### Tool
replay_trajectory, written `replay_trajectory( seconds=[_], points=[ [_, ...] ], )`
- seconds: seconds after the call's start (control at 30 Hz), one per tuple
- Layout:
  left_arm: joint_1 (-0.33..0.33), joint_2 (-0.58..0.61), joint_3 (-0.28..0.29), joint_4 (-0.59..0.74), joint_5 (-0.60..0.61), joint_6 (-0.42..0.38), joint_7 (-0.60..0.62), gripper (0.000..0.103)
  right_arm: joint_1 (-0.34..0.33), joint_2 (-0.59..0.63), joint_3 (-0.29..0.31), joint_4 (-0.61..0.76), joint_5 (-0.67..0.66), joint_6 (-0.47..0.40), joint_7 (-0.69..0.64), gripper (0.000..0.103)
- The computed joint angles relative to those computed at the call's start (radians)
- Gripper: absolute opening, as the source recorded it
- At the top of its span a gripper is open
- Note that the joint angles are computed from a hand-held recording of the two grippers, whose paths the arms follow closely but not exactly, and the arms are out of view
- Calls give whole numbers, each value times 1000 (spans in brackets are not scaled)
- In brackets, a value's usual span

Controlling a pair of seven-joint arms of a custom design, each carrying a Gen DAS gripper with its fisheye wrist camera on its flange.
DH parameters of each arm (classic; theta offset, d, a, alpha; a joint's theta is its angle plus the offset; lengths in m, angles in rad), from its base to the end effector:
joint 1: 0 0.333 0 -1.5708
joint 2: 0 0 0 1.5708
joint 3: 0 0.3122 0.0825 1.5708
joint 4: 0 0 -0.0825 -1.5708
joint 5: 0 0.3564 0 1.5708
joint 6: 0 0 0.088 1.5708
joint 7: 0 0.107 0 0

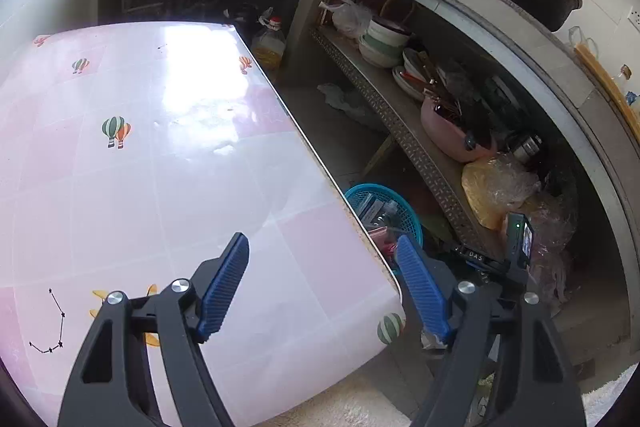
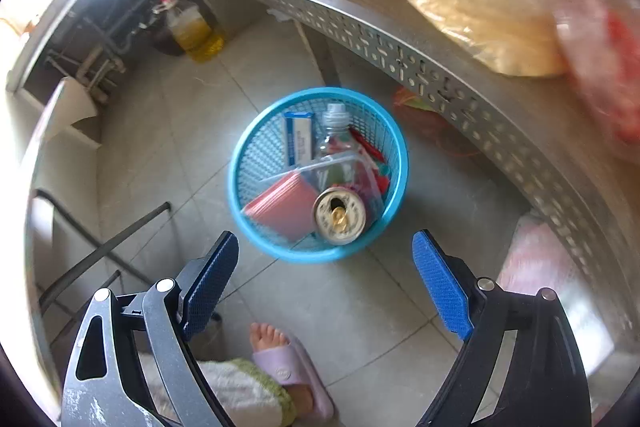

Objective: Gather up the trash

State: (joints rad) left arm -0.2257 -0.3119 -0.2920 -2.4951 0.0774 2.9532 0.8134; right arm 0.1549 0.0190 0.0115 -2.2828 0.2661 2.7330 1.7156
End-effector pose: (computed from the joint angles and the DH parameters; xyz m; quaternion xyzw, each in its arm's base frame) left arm 0.3945 -0.2401 0.4956 -0.7027 0.6060 -0.3538 0.1177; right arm 0.5269 0.0783 0.4056 -0.6167 0.7541 -0.0621 0.2171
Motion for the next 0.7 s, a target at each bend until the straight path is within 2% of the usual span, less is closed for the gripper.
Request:
replay_trajectory(
  seconds=[0.17,0.23,0.33,0.43,0.5,0.57,0.7],
  points=[
    [78,-101,-86,-79,63,79,-109,88,26,-207,36,-103,-155,37,42,87],
    [122,-145,-134,-91,84,68,-165,96,35,-298,59,-145,-215,86,58,94],
    [195,-239,-208,-121,128,29,-254,97,11,-400,126,-188,-329,151,119,95],
    [248,-335,-277,-134,178,-73,-347,97,51,-471,137,-215,-358,188,117,95],
    [265,-387,-312,-132,207,-175,-409,97,79,-493,142,-220,-362,193,110,95],
    [268,-435,-337,-146,245,-229,-456,97,99,-498,158,-214,-365,188,113,95],
    [250,-516,-405,-140,315,-442,-523,97,58,-534,245,-239,-441,202,170,95]
  ],
)
